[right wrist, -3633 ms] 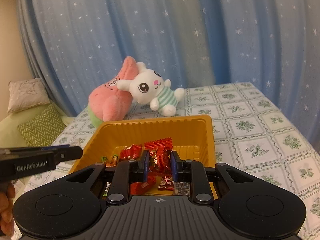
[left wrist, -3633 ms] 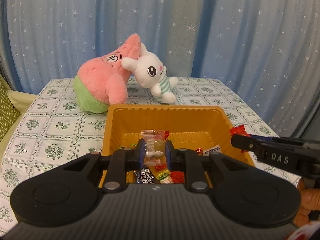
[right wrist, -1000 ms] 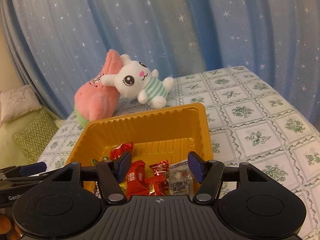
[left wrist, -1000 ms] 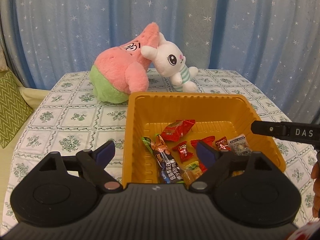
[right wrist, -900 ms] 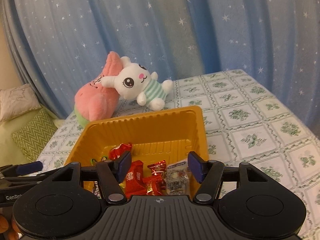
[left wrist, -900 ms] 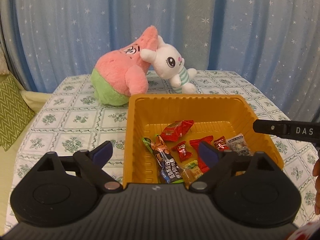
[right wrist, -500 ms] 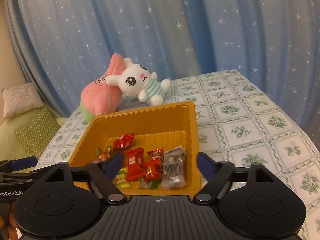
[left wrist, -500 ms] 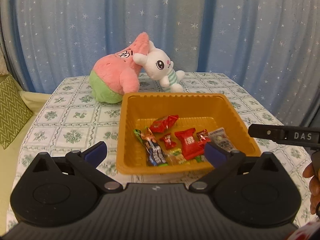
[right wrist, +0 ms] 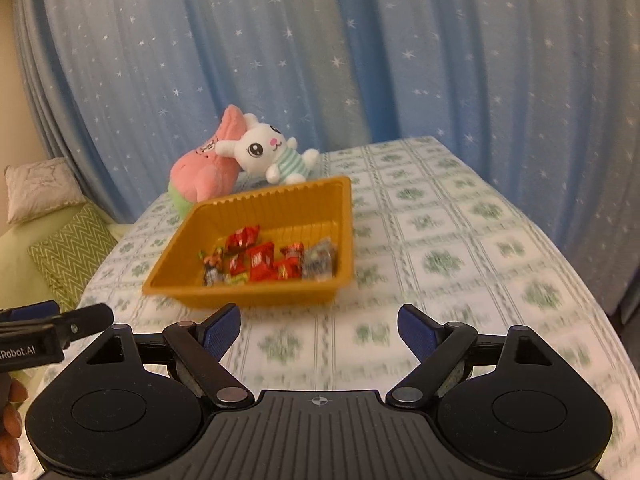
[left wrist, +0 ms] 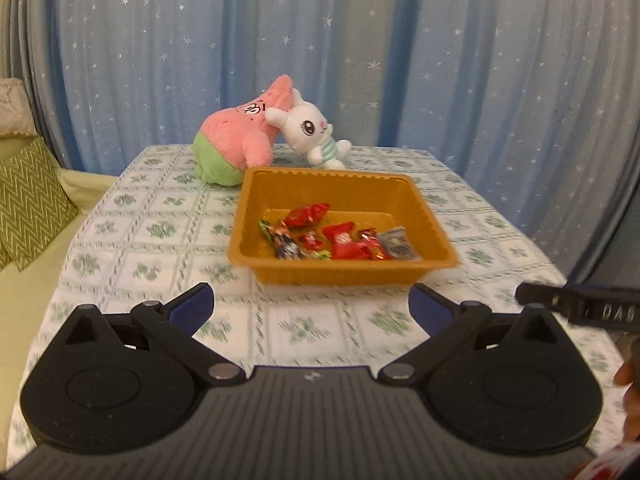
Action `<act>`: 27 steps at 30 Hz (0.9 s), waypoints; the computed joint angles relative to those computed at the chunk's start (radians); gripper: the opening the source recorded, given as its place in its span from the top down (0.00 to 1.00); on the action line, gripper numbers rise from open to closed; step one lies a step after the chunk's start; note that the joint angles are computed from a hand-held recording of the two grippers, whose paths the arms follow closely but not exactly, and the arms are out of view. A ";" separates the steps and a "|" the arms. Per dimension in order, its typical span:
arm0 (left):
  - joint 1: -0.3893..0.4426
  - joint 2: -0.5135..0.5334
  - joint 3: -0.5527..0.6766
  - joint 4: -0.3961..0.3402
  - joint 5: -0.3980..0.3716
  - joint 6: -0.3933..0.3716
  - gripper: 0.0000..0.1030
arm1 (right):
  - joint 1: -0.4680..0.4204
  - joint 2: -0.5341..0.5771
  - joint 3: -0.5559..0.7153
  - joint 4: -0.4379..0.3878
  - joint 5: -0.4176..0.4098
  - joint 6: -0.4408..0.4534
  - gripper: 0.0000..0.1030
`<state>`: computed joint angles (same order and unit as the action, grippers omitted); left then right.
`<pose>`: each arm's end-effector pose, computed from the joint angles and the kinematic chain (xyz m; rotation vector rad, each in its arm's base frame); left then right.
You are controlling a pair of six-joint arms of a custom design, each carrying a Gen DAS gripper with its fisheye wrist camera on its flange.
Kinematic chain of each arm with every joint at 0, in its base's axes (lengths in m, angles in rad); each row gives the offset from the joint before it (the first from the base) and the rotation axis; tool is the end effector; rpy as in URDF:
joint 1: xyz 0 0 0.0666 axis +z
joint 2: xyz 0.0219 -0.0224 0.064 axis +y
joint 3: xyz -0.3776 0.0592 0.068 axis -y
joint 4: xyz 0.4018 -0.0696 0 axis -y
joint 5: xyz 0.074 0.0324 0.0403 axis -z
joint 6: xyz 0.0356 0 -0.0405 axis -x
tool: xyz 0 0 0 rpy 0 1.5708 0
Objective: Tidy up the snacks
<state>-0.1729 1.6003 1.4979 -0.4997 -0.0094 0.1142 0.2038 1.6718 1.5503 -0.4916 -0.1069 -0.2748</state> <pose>0.5821 -0.1017 0.4027 0.0585 2.1762 -0.1537 0.6024 0.1280 0.3876 0.0171 2.2063 0.3860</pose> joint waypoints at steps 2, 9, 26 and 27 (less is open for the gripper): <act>-0.014 -0.051 -0.047 0.000 -0.018 0.004 0.00 | 0.001 -0.055 -0.058 -0.007 -0.006 -0.002 0.17; -0.054 -0.211 -0.187 -0.047 -0.085 0.046 0.00 | 0.006 -0.209 -0.171 -0.075 -0.008 0.012 0.17; -0.140 -0.411 -0.264 -0.260 -0.253 0.157 0.00 | 0.059 -0.430 -0.292 -0.207 0.015 0.074 0.17; -0.145 -0.421 -0.269 -0.265 -0.260 0.162 0.00 | 0.062 -0.438 -0.295 -0.217 0.017 0.076 0.17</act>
<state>-0.3181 1.1797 1.2293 -0.7651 -0.2690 0.2764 0.2659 1.2335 1.2550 -0.7089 -0.0896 -0.1989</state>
